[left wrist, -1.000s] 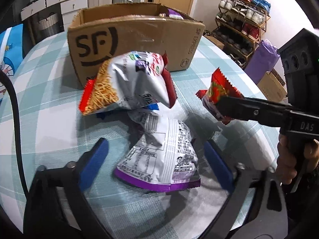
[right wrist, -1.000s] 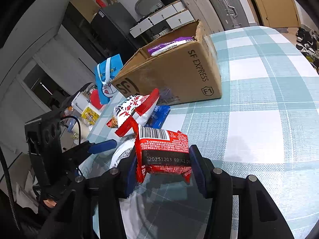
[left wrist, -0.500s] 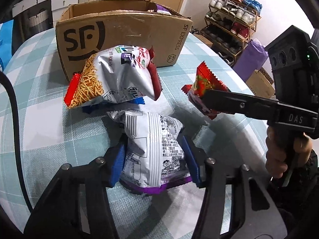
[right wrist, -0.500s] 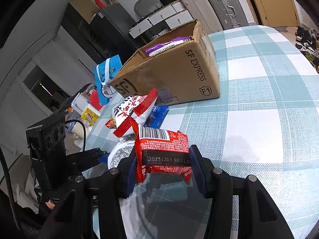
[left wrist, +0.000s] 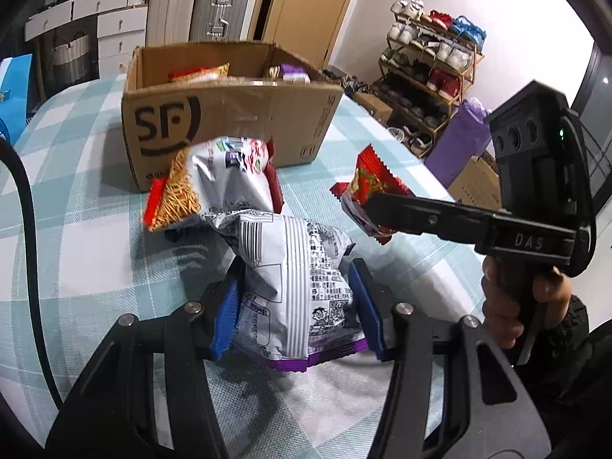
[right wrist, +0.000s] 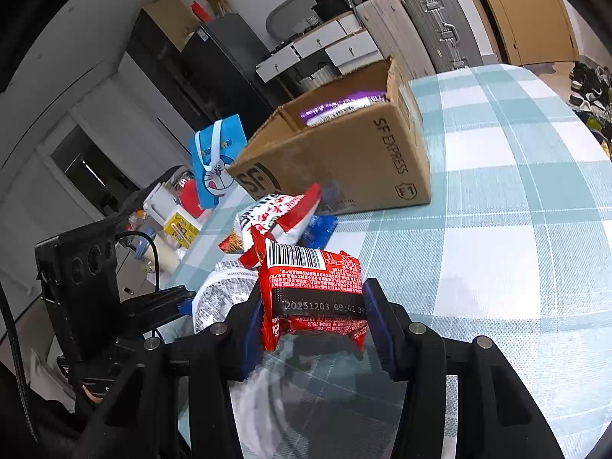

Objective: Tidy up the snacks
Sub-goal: 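Lift both bags over the box and lower them inside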

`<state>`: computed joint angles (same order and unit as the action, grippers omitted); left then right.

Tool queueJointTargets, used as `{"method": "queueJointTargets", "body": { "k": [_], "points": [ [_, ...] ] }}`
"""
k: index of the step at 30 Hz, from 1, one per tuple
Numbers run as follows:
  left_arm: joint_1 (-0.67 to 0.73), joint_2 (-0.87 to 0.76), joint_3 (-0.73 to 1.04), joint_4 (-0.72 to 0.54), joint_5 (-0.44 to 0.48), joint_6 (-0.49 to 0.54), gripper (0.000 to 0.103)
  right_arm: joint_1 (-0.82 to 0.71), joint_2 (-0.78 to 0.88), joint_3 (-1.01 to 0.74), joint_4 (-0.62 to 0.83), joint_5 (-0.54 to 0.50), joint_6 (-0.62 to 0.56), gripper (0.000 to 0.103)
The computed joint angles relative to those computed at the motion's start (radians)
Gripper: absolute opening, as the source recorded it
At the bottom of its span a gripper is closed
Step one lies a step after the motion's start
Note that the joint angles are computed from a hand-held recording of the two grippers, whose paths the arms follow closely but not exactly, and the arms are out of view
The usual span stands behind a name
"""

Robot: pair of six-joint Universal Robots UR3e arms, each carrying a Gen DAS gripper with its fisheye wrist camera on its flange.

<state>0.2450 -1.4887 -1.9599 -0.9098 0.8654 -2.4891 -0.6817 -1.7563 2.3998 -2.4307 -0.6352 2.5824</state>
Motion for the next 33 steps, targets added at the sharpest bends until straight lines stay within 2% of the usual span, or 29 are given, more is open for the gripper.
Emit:
{"method": "queueJointTargets", "body": {
  "k": [10, 21, 24, 28, 33],
  "points": [
    [0.082, 0.094, 0.037, -0.137, -0.074, 0.037, 0.051, -0.038, -0.101, 0.005, 0.102, 0.041, -0.046, 0.049],
    [0.152, 0.126, 0.087, -0.172, -0.132, 0.015, 0.051, -0.060, -0.201, 0.005, 0.157, 0.069, -0.050, 0.049],
    [0.161, 0.123, 0.108, -0.160, -0.143, -0.011, 0.051, -0.057, -0.208, -0.003, 0.143, 0.077, -0.035, 0.049],
    [0.128, 0.055, 0.149, -0.042, -0.125, -0.101, 0.051, -0.045, -0.186, -0.018, 0.079, 0.088, 0.008, 0.049],
    [0.106, -0.008, 0.218, 0.016, -0.113, -0.166, 0.051, -0.018, -0.130, -0.054, -0.032, 0.089, 0.088, 0.049]
  ]
}}
